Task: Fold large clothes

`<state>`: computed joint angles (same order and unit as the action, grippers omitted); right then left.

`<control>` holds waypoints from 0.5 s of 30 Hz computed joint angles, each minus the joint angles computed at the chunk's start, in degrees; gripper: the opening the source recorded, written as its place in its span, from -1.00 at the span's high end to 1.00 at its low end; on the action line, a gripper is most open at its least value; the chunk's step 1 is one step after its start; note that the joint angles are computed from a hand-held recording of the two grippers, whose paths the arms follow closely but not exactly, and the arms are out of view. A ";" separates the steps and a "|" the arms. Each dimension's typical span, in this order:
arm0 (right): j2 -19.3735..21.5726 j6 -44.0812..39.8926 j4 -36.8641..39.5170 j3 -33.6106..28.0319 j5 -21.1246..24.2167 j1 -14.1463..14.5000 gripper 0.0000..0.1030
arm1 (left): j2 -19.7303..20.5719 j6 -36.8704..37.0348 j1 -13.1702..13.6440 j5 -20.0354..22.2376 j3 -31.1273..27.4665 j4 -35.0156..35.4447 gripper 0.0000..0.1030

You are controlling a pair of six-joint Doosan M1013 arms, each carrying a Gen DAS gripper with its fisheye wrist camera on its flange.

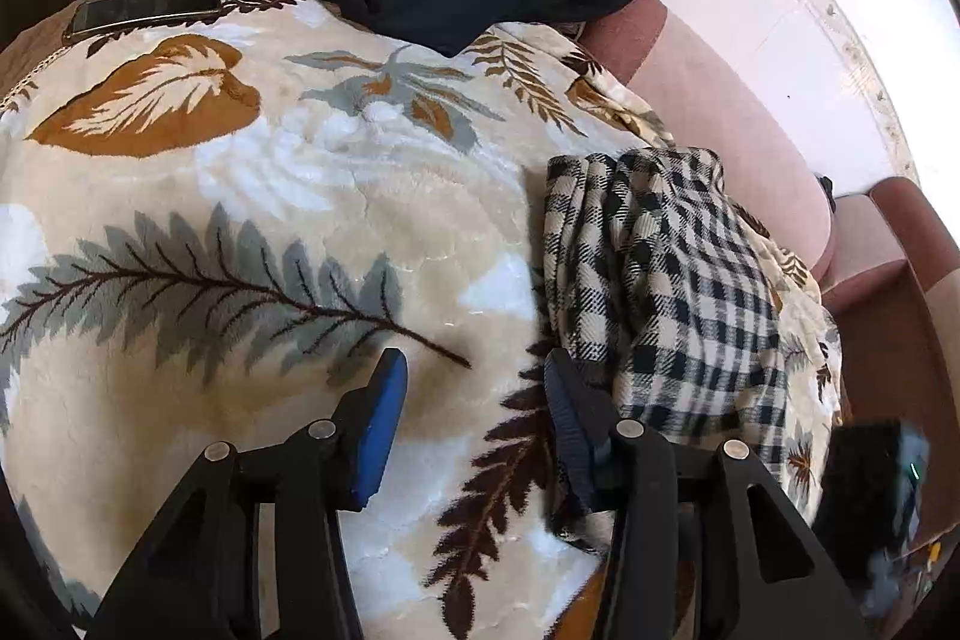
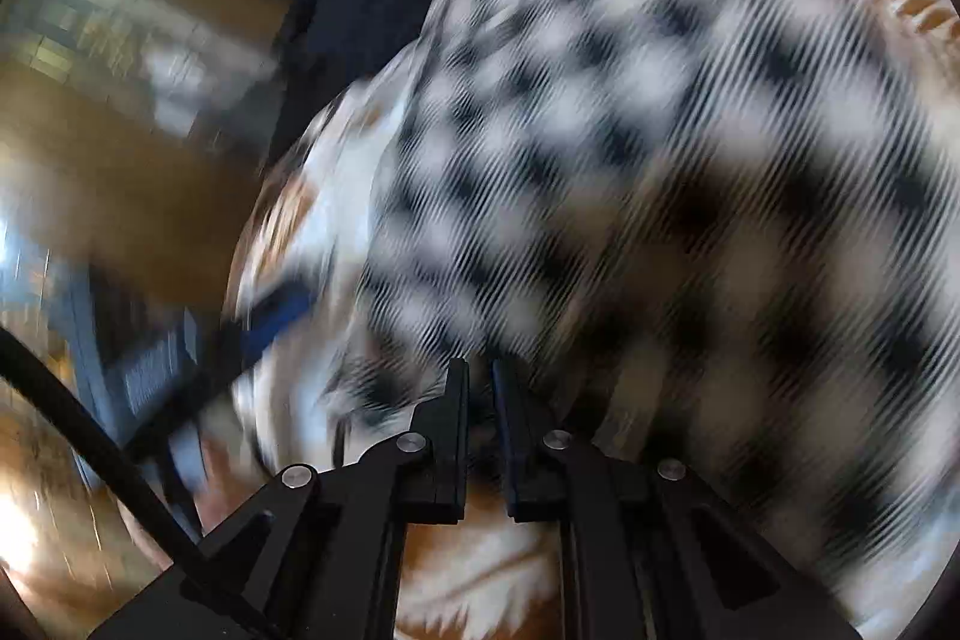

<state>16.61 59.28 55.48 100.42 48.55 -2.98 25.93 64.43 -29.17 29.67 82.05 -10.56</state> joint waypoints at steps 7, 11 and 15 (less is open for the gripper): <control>-2.65 -2.70 -3.48 -1.01 -0.74 2.04 0.78 | -0.43 -2.87 0.74 -0.81 0.73 0.61 0.00; -2.41 0.30 -1.44 -2.31 -7.02 2.21 0.75 | -0.61 -4.82 1.03 -0.96 0.93 1.74 -0.02; 2.60 4.10 -0.46 -5.71 -0.89 2.94 0.68 | -0.92 -6.20 1.72 -1.41 1.42 1.53 -0.02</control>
